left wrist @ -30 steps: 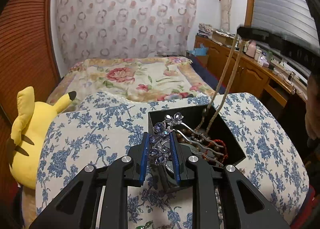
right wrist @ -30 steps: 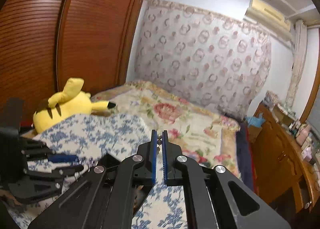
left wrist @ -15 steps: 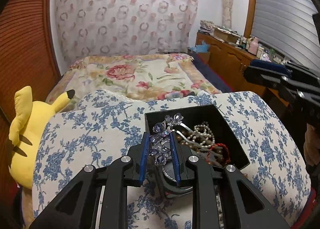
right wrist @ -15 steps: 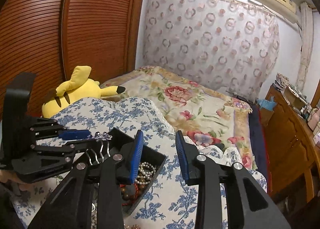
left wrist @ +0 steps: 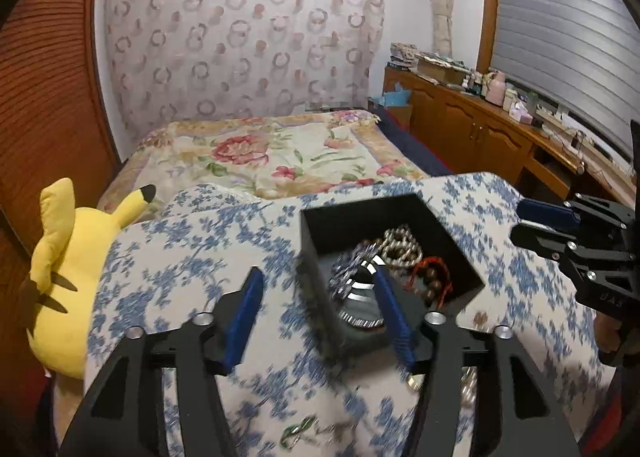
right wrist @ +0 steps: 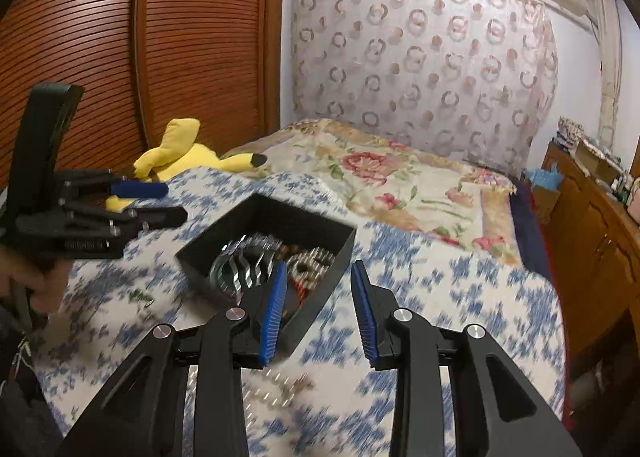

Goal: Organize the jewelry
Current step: 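Open both tools to drop the comb and pearls into the box, then grasp the green jade pendant chain with the left tool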

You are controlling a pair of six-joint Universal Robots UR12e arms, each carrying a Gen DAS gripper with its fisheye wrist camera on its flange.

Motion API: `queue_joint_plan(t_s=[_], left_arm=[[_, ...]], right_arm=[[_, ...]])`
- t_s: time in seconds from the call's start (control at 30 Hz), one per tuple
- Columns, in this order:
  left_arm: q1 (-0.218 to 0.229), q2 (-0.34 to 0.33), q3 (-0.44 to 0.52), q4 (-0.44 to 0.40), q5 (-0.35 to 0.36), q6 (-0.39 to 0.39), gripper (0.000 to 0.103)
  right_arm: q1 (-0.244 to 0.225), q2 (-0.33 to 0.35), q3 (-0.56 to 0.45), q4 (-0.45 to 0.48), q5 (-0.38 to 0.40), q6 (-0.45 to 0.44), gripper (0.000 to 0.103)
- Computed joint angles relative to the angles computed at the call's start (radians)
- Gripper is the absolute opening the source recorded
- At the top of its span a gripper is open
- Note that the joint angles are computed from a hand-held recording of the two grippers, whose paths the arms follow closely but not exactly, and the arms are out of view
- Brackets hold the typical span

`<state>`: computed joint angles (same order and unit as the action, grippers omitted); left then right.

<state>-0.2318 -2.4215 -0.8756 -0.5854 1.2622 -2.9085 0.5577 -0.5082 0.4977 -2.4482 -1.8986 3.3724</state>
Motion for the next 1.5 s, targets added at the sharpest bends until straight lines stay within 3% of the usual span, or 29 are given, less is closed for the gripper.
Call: queue_joint_plan(t_s=[0.33,0.67,0.97,1.07,1.23,1.37,1.47,1.5], left_arm=[[0.025,0.058,-0.126,0.017,0.042,0.072,0.085],[0.046,0.068,-0.169,-0.073,0.03,0.125,0.086],[0.05,0.058,-0.163,-0.085,0.013,0.115,0.086],[0.047,0.057,-0.16,-0.099,0.014,0.13,0.072],[0.042,0.054,-0.155,-0.119,-0.002,0.169,0.037],[0.04,0.056,-0.158,-0.119,-0.009,0.177,0.03],[0.04,0.06,-0.165,-0.117,-0.019,0.188,0.007],[0.041,0.062,-0.166,-0.127,-0.031,0.192,0.005]], right_arm=[[0.022,-0.058,0.147,-0.029,0.042,0.05,0.038],[0.041,-0.084,0.223,-0.037,0.065,0.096,0.039],[0.049,-0.105,0.27,-0.038,0.066,0.119,0.039],[0.049,-0.111,0.282,-0.041,0.07,0.125,0.039],[0.048,-0.115,0.29,-0.042,0.068,0.125,0.039],[0.047,-0.117,0.294,-0.042,0.074,0.124,0.039],[0.047,-0.115,0.289,-0.035,0.075,0.121,0.039],[0.047,-0.114,0.287,-0.032,0.076,0.12,0.039]])
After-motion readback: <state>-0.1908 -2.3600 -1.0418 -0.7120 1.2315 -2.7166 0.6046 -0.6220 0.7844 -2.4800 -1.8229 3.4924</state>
